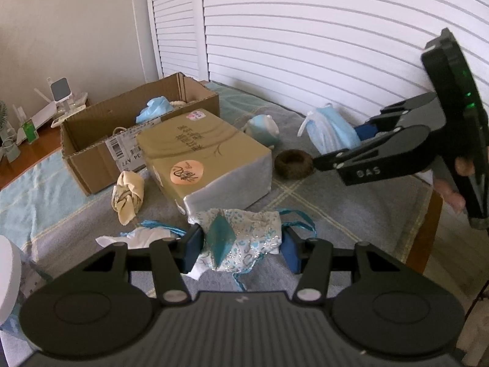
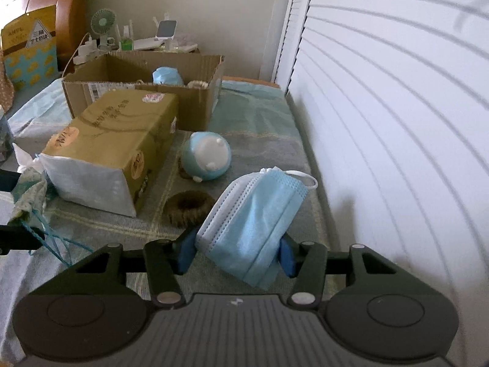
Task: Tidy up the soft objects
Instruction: 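Carry the floral pouch into the box and open the left tool while the right holds the mask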
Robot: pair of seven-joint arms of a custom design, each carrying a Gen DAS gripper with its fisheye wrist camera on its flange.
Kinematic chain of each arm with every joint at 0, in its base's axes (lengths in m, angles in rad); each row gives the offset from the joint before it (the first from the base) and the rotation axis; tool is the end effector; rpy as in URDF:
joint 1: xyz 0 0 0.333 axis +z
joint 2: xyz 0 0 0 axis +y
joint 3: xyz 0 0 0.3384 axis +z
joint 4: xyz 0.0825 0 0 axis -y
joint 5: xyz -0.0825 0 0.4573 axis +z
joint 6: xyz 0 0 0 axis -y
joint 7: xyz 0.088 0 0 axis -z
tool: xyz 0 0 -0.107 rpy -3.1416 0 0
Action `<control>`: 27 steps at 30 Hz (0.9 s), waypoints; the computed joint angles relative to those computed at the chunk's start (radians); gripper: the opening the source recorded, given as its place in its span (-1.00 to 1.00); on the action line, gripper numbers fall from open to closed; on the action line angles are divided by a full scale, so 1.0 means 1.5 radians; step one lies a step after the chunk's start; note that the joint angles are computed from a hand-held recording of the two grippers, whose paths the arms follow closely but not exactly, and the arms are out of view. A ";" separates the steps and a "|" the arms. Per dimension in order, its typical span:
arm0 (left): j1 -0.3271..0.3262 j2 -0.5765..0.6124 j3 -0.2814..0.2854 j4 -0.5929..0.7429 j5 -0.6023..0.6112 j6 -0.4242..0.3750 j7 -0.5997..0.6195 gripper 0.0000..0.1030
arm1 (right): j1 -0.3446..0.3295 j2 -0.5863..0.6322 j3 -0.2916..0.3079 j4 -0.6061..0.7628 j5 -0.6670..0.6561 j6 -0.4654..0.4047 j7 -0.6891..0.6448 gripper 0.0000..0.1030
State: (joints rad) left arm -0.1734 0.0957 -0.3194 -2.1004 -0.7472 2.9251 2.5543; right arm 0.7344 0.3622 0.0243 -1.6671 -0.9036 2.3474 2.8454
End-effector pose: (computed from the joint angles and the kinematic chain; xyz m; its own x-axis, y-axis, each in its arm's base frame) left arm 0.6036 -0.2713 0.4282 -0.6944 -0.7181 -0.0461 -0.4744 0.5050 -0.7210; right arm 0.5631 0.5152 0.4227 -0.0178 -0.9914 0.1295 -0.7183 -0.0774 -0.6914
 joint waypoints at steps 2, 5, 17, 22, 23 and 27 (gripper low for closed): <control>0.001 -0.009 0.003 -0.003 0.004 -0.008 0.001 0.04 | 0.004 -0.011 0.000 -0.006 -0.010 -0.005 0.003 0.14; 0.000 -0.026 0.012 -0.009 -0.006 -0.027 0.021 0.04 | 0.002 -0.027 0.006 -0.016 -0.021 0.002 0.000 0.14; -0.017 -0.068 0.073 0.005 0.015 -0.126 0.017 0.04 | -0.005 -0.047 0.025 -0.017 -0.046 0.062 -0.033 0.14; -0.011 -0.056 0.080 0.046 0.033 -0.145 -0.002 0.04 | -0.001 -0.044 0.020 -0.003 -0.063 0.078 -0.035 0.14; -0.010 -0.052 0.079 0.056 0.035 -0.144 -0.003 0.04 | -0.001 -0.043 0.019 -0.001 -0.066 0.083 -0.035 0.14; 0.001 -0.022 0.071 0.110 0.036 -0.128 0.006 0.04 | -0.002 -0.040 0.014 0.007 -0.076 0.099 -0.031 0.14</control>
